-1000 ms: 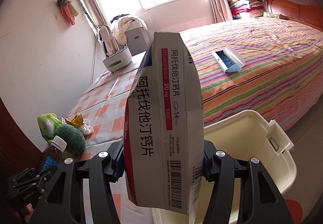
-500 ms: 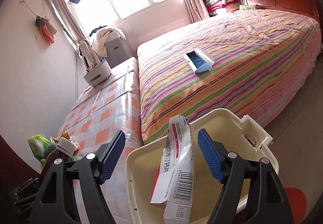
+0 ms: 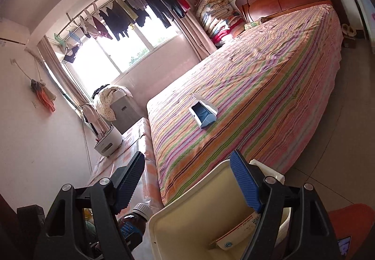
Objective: Collect trash
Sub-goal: 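Release the medicine box into the cream bin with the right tool, then lower the brown bottle into the bin and open the left tool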
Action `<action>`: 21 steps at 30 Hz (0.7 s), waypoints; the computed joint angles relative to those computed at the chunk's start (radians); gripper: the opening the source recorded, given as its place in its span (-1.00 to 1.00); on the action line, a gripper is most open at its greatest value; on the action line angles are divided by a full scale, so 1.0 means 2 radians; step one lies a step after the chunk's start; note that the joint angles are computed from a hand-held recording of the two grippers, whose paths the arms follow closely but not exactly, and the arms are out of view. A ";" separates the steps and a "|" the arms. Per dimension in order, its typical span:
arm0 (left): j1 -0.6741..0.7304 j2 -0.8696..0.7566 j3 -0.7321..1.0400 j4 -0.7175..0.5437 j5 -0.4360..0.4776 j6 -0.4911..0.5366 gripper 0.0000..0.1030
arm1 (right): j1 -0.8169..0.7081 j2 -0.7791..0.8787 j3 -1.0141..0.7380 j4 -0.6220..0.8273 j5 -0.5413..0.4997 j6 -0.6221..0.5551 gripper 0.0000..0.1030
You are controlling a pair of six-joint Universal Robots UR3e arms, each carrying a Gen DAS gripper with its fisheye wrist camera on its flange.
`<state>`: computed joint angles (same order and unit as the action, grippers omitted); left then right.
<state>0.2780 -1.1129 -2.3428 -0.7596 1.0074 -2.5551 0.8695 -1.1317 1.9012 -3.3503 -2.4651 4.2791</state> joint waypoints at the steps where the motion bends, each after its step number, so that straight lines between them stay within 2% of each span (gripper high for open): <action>1: -0.010 -0.010 0.000 0.011 0.004 -0.006 -0.20 | 0.000 0.000 0.000 0.000 -0.001 0.000 0.42; 7: -0.064 -0.061 0.013 0.060 0.031 -0.039 -0.19 | 0.000 -0.001 0.006 -0.018 -0.005 -0.001 0.42; 15: -0.108 -0.122 0.043 0.083 0.051 -0.057 -0.17 | 0.010 -0.001 0.020 -0.044 -0.040 0.018 0.42; 17: -0.116 -0.127 0.040 0.100 0.052 -0.059 0.01 | 0.011 -0.002 0.023 -0.047 -0.042 0.020 0.43; 18: -0.119 -0.127 0.036 0.112 0.053 -0.063 0.33 | 0.012 -0.002 0.024 -0.050 -0.044 0.021 0.43; 19: -0.120 -0.125 0.030 0.128 0.054 -0.068 0.54 | 0.013 -0.001 0.024 -0.055 -0.046 0.020 0.43; 21: -0.115 -0.112 0.019 0.141 0.046 -0.067 0.56 | 0.015 0.001 0.020 -0.056 -0.049 0.017 0.43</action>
